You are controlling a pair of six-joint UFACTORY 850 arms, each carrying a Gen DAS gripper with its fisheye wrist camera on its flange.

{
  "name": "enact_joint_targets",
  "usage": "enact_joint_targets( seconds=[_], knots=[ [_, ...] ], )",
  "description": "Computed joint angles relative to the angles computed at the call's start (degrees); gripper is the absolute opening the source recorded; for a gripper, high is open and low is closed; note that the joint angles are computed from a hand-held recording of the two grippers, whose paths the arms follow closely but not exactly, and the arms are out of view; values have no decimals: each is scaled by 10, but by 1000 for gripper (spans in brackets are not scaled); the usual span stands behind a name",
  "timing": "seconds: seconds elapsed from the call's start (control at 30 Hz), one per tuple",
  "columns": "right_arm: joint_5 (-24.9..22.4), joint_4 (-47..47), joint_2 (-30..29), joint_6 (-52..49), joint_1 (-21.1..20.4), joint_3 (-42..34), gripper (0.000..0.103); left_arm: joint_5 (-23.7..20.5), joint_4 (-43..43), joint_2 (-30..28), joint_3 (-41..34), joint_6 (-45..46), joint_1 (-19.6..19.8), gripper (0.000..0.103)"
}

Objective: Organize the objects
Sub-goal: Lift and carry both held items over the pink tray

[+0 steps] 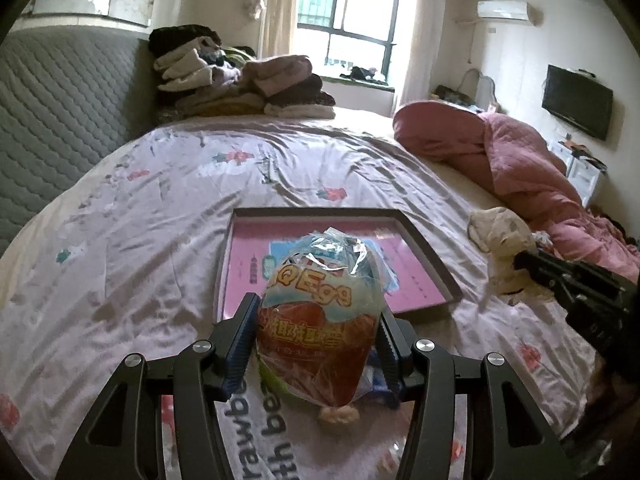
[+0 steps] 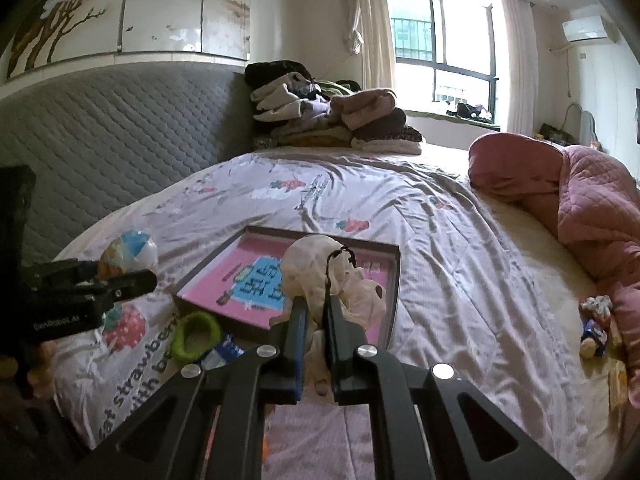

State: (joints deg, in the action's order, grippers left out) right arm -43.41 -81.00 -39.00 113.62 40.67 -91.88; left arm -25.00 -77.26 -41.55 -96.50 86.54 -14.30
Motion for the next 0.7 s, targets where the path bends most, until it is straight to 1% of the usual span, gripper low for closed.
enact_joint_targets(
  seconds=[0.27,0.37,0.43,0.7],
  knots=[
    [22,-17,-26,-9,-33,-41,10,-1,75,-72,-108,-87,1,56],
    [32,-22,-37,-8,-46,-53,10,-13,110,-105,-159,-130,0,56],
    [36,-22,-43,-9,-52,-60,10,-12,129,-123,-186,-147,-2,56],
    [74,-13,-66,-15,-75,-69,10,-38,215,-203,-312,-230,-13,56]
  ],
)
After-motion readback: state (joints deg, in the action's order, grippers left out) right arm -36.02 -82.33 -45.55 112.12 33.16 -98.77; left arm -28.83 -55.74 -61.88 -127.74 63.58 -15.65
